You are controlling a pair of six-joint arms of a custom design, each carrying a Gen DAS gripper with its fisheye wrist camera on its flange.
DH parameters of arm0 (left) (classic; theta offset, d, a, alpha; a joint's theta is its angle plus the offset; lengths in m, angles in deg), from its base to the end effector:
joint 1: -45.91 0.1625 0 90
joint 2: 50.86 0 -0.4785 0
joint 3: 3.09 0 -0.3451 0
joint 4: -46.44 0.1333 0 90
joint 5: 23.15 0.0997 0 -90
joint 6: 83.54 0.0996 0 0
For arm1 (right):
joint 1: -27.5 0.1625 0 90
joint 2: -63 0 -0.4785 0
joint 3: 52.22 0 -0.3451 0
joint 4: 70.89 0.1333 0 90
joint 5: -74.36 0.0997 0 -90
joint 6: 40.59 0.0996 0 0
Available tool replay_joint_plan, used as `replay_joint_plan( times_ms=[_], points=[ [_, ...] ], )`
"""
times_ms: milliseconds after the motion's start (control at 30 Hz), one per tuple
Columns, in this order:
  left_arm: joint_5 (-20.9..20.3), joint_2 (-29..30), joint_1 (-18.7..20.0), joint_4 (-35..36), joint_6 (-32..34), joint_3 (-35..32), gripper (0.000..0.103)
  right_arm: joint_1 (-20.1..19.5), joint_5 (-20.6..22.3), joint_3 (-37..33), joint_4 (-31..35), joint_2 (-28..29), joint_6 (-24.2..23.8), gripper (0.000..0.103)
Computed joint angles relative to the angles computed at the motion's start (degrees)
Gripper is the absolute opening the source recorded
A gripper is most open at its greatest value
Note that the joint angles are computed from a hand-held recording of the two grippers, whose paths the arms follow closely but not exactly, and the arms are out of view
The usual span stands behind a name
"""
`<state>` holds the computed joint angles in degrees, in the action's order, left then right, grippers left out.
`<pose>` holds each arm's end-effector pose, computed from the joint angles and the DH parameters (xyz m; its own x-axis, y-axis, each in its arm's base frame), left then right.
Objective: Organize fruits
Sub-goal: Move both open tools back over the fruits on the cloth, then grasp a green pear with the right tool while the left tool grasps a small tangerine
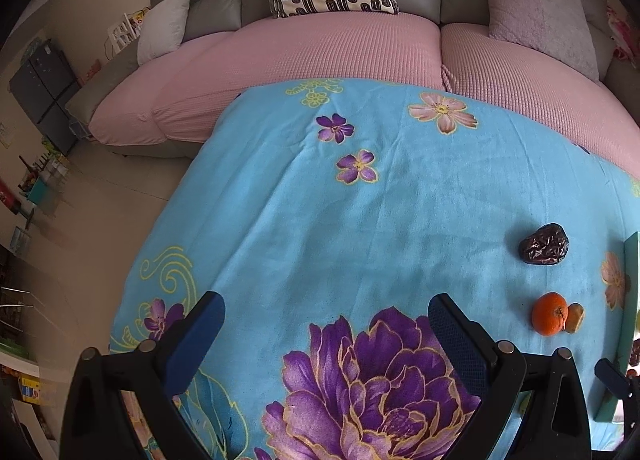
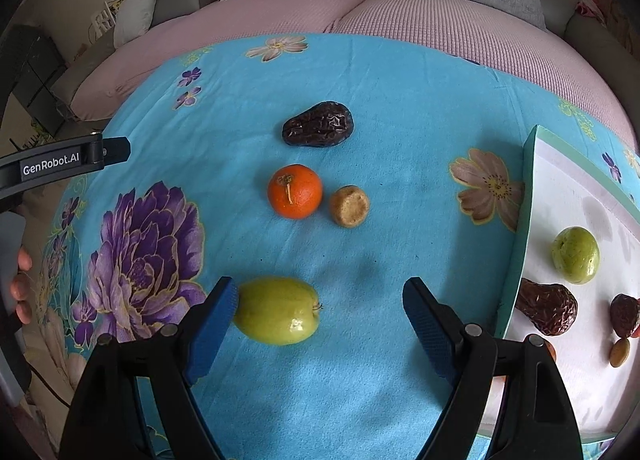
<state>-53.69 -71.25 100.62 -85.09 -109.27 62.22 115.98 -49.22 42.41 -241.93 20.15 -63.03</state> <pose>-0.2772 -0.7709 0.0291 -0.5975 -0.0518 -0.8002 0.3522 0.8795 -0.3200 0.0598 -0.6937 0.1931 -0.7720 -0.0627 0.6326 -0.2938 0.9177 -0.2676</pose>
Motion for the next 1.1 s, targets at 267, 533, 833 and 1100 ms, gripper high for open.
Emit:
replay_joint_plan(
  times_ms=[267,533,833,1100],
  points=[
    [-0.84,0.12,0.16,-0.02,0.22,-0.26,0.103,-0.2,4.05,0.12,2.23,-0.4,0.72,0.056],
    [-3.44,0.44,0.16,-2.04,1.69,-0.49,0.103,-0.43,6.26,-0.12,3.68,-0.64,1.37,0.045],
    [-9.46,1.49,-0.21,-5.72,3.91,-1.48,0.103,-1.32,7.96,0.87,3.06,-2.93,3.18,0.031],
    [-10.36,2.97,-0.87,-4.68,5.67,-3.07,0.103,-1.89,9.22,0.72,3.88,-3.43,3.72,0.025]
  ],
)
